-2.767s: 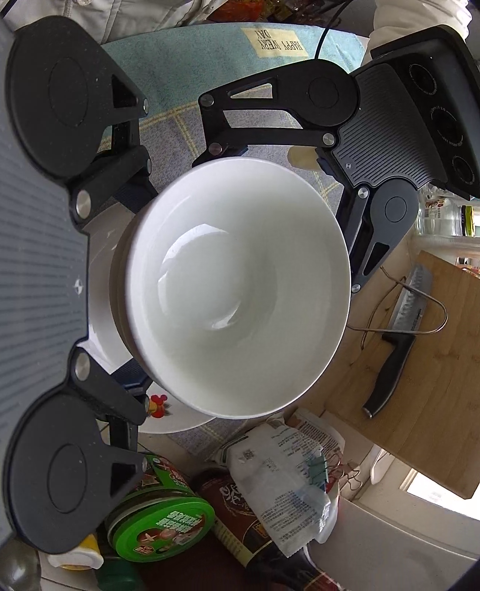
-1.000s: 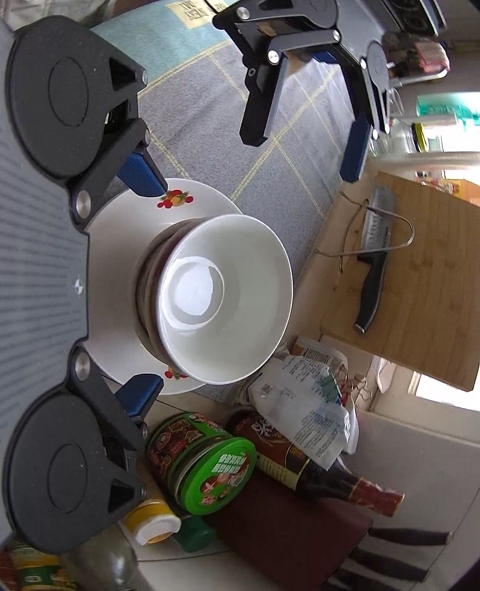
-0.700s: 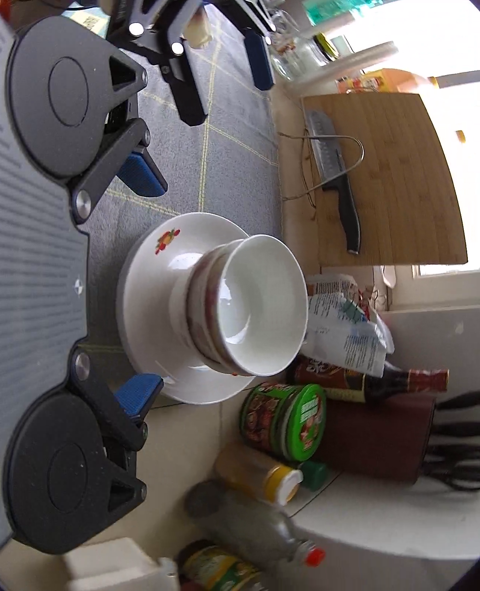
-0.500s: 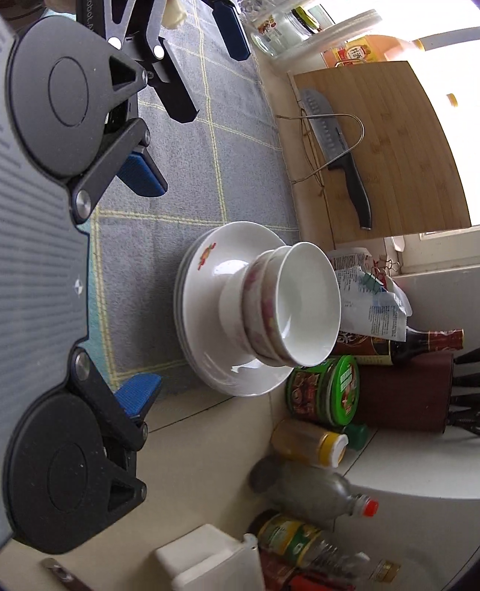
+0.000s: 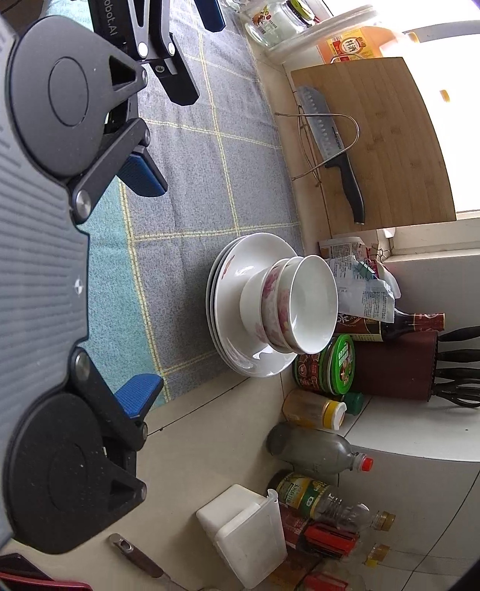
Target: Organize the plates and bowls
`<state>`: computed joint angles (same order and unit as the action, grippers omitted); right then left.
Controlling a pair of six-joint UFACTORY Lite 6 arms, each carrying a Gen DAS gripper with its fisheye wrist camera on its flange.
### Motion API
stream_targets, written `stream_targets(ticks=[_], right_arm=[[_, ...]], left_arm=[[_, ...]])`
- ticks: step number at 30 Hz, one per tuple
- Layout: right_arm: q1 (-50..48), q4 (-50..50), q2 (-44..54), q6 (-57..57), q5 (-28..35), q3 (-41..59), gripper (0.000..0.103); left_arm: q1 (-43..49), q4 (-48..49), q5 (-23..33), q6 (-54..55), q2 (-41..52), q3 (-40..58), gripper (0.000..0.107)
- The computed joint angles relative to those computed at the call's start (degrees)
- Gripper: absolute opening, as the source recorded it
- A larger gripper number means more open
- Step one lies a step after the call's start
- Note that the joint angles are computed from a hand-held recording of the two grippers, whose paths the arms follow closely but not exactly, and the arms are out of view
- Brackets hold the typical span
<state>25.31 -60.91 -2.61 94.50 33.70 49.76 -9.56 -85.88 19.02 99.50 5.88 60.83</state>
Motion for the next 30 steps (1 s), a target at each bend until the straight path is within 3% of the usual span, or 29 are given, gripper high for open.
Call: stream_targets(ticks=[30], right_arm=[[1.8,0.2,-0.3,0.4,4.4,1.7,0.103]], left_arm=[[-0.1,7.5,0.3,-8.6,0.9,2.3,0.102]])
